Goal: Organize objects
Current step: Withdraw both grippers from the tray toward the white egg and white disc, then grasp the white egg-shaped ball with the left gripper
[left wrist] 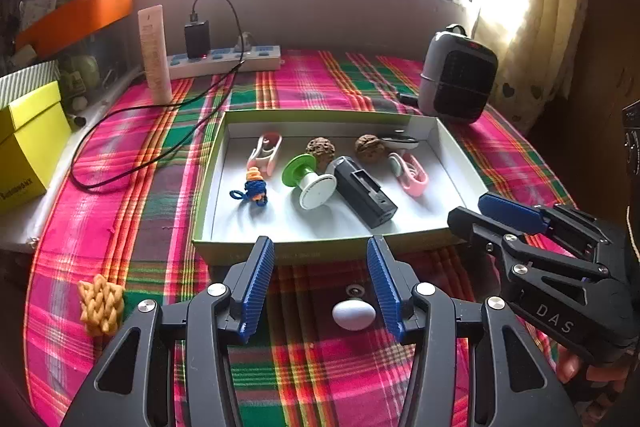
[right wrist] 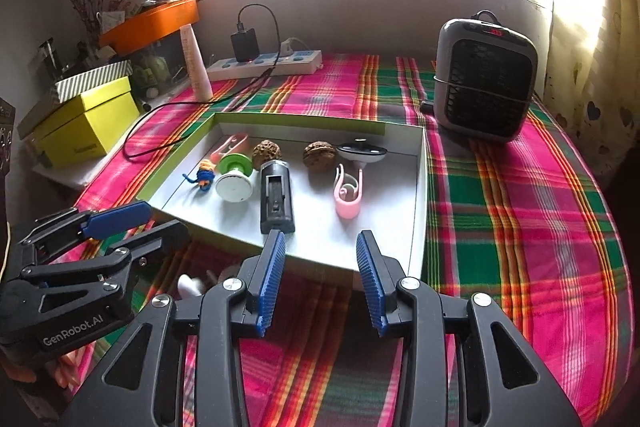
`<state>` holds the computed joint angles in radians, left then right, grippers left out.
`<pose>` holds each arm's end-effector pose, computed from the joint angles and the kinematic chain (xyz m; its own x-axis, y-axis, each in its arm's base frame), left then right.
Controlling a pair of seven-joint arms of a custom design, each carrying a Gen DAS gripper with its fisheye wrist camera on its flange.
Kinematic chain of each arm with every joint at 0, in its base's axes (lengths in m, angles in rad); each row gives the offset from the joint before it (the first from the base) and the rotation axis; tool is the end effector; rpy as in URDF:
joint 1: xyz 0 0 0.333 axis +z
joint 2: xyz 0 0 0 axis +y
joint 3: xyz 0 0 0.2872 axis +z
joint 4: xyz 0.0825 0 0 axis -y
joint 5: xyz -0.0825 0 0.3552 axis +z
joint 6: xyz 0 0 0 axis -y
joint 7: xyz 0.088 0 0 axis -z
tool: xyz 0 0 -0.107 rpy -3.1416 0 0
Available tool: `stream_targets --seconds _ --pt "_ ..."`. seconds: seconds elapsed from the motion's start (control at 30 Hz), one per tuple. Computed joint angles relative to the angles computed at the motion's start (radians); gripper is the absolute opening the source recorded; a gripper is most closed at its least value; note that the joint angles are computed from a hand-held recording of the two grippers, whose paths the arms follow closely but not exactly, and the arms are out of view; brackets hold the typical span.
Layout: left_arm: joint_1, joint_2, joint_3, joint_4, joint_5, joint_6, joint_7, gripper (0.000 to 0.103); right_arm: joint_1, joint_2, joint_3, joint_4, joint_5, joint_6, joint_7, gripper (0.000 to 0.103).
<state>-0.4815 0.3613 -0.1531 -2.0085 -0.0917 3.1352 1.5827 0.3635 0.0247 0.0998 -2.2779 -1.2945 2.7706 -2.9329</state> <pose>0.5107 -0.3566 0.3610 -0.5344 -0.8381 0.1095 -0.6493 0.3241 -0.6881 0.4419 0.2672 0.3631 -0.1373 -0.9856 -0.0984 -0.6841 0.1662 -0.7102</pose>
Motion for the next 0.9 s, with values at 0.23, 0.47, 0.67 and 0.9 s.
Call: stream_targets --seconds 0.23,0.47,0.67,0.9 --pt "0.061 -0.029 -0.067 -0.067 -0.034 0.028 0.038 0.048 0.006 -0.010 0.007 -0.022 -0.021 0.002 0.035 0.039" --pt "0.170 -0.026 -0.198 -0.098 -0.114 0.034 0.146 0.048 0.009 -0.016 0.013 -0.041 -0.039 0.011 0.066 0.039" --pt "0.172 -0.004 -0.212 -0.082 -0.152 0.004 0.199 0.048 0.011 -0.016 0.014 -0.056 -0.044 0.022 0.088 0.039" --pt "0.145 0.016 -0.190 -0.058 -0.170 -0.024 0.221 0.048 0.007 -0.022 0.014 -0.065 -0.048 0.026 0.100 0.039"
